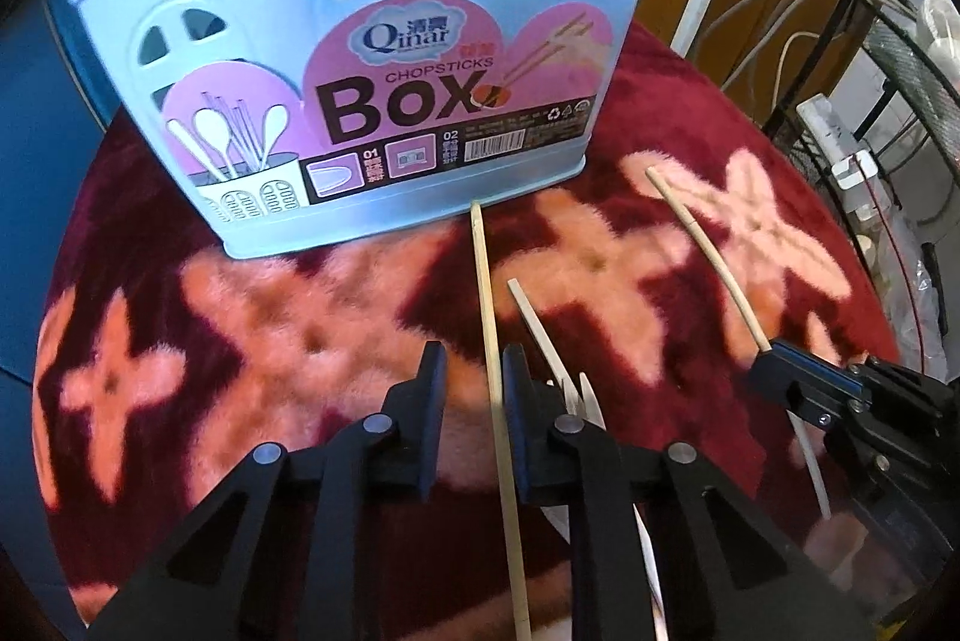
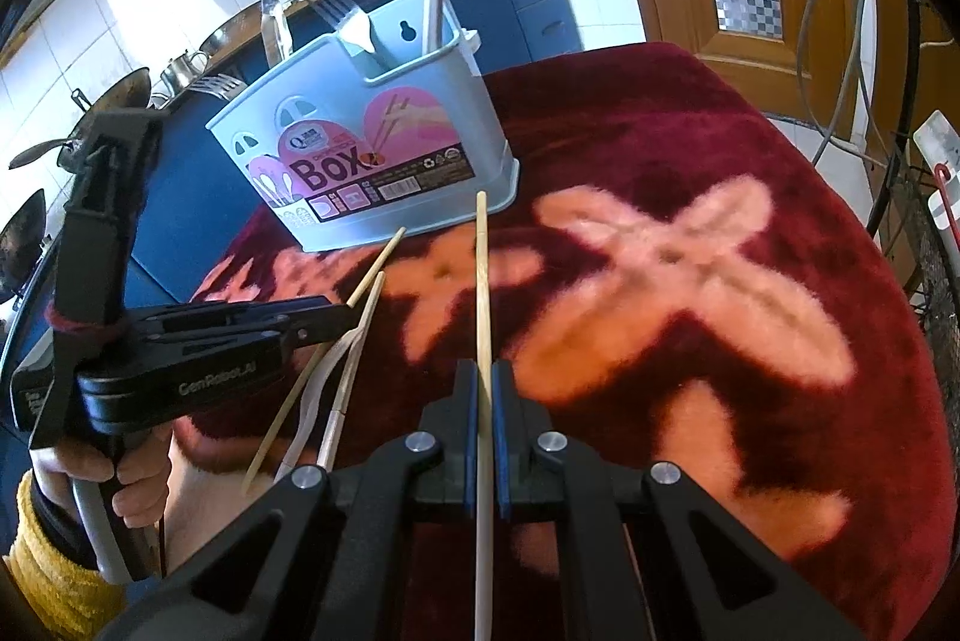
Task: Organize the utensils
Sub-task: 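Grasp a second wooden chopstick with the left tool while the right holds its chopstick, then lift both wooden chopsticks and carry them toward the blue holder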
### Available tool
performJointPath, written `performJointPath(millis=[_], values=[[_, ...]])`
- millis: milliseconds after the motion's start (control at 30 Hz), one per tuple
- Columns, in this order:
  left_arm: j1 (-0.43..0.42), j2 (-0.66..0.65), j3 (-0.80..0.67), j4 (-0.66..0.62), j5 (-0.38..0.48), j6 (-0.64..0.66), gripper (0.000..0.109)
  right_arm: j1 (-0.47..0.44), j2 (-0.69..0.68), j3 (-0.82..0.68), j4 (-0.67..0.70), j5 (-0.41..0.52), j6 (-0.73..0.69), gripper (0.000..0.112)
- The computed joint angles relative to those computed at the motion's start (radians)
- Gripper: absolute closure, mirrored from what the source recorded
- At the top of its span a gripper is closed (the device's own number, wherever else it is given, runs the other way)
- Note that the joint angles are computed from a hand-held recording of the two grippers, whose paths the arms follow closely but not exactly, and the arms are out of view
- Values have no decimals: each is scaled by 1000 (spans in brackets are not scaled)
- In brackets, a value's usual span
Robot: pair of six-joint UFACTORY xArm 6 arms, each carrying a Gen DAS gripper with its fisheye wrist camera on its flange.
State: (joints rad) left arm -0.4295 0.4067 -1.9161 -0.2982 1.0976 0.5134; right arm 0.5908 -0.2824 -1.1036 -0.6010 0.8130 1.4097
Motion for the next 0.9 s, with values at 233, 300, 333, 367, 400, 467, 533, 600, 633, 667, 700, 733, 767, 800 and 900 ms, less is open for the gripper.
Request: performJointPath(millis=[233, 300, 333, 367, 400, 467, 533, 600, 633, 667, 700, 733, 767, 800, 900], values=[[2, 25, -38, -14, 28, -16, 103, -17, -5, 20, 33, -21, -10, 106], [11, 21, -34, -38, 29, -22, 106, -20, -6, 24, 41, -26, -13, 106], [16, 14, -27, -47, 25, -23, 106, -21, -7, 25, 42, -28, -14, 106], [24, 3, -11, -60, 16, -22, 106, -20, -8, 24, 41, -28, -14, 106], [35, -9, 3, -75, 9, -18, 106, -20, -8, 24, 39, -28, -13, 106], [52, -32, 33, -105, -5, -16, 106, -21, -6, 22, 36, -34, -13, 106], [68, -54, 60, -139, -18, -13, 106, -21, -7, 23, 35, -45, -11, 106], [88, -77, 88, -174, -30, 2, 106, -22, -7, 25, 35, -68, -6, 106], [94, -89, 101, -189, -37, 8, 106, -21, -7, 26, 33, -76, -2, 106], [101, -97, 109, -201, -39, 14, 106, -21, -8, 28, 32, -85, 1, 106], [107, -107, 118, -214, -44, 21, 106, -21, -8, 28, 30, -94, 5, 106], [112, -118, 128, -228, -50, 27, 106, -21, -8, 29, 27, -106, 10, 106], [116, -130, 140, -243, -58, 36, 106, -19, -7, 29, 21, -120, 19, 106], [116, -144, 154, -258, -70, 42, 106, -20, -9, 31, 14, -134, 28, 106], [129, -178, 179, -309, -89, 72, 106, -16, -17, 33, -24, -161, 58, 106]])
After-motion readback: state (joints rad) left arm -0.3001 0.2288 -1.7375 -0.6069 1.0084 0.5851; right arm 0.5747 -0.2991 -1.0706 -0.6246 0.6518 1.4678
